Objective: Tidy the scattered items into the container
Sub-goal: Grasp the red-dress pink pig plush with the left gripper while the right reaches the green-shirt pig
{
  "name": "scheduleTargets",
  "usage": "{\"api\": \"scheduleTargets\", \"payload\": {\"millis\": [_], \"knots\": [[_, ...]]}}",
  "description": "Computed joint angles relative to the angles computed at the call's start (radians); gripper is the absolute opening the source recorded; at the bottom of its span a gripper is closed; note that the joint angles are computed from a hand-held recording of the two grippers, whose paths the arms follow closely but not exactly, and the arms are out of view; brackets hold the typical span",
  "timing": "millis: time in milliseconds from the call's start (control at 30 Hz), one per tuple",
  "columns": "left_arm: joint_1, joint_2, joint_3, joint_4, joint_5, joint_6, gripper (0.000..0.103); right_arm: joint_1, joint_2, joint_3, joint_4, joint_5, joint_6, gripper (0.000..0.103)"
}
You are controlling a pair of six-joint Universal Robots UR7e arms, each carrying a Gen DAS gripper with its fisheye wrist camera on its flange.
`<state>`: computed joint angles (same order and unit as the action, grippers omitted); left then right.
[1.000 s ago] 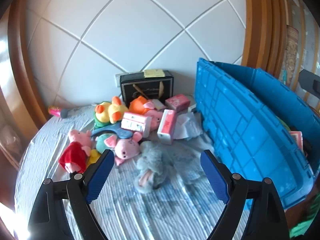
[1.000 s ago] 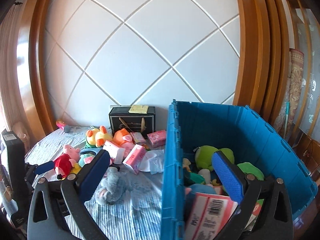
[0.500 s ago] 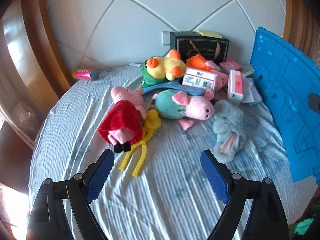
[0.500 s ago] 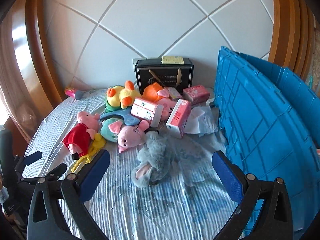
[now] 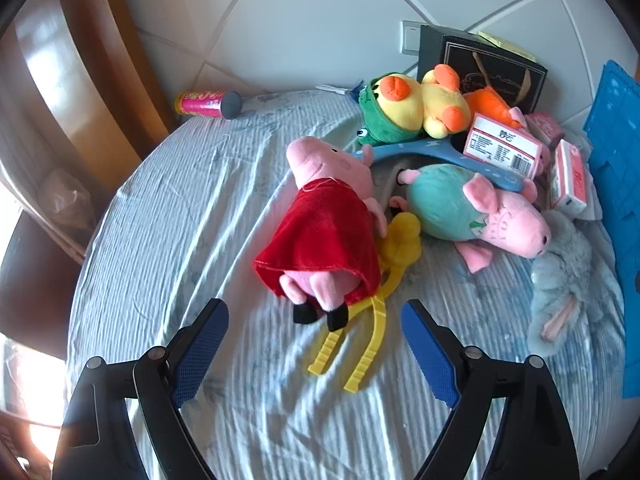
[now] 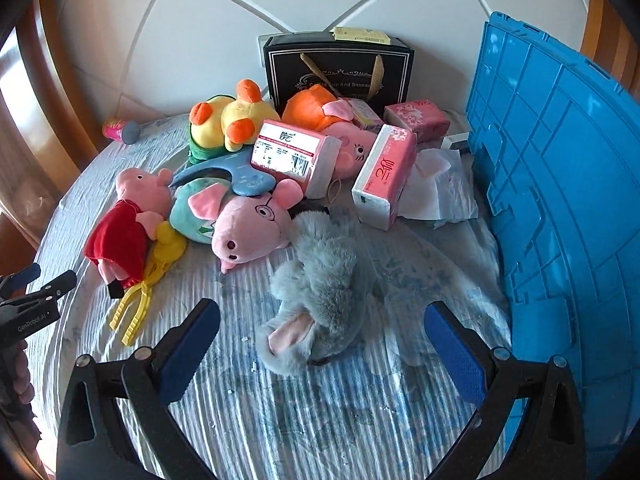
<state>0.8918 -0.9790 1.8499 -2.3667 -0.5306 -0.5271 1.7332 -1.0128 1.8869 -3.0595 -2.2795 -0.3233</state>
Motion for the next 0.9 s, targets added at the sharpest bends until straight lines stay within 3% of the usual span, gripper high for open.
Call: {"api": "scheduleTargets", "payload": {"millis": [200,467,567,733,800,900], "knots": [[0.069,0.079,-0.122,-0.004,0.008,0.075,0.089,0.002,0.118,-0.143,0.087,0.089,-0.079,0.103],[0.15,0.203,-0.305,0.027,-0.003,0.14,0.089,0.002,0.316,-0.367,0.196,0.034,-0.202,0.103],[0.179,0.243,-0.362,0.04,-0.03,0.154,0.089,-0.013,0.367,-0.424,0.228,0.016,-0.221,0.103],[0.209,0.295,-0.416,0.019,-0.085,0.196,0.1,-0.044,0.424,-0.487,0.287,-0.004,-0.217,0.103],[0.217,0.315,-0.433,0.033,-0.092,0.196,0.1,-0.055,0.433,-0.497,0.299,0.015,-0.209,0.103],[0.22,0.338,-0.44,0.069,-0.058,0.168,0.09,-0.063,0.435,-0.496,0.276,0.038,-0.21,0.103]]}}
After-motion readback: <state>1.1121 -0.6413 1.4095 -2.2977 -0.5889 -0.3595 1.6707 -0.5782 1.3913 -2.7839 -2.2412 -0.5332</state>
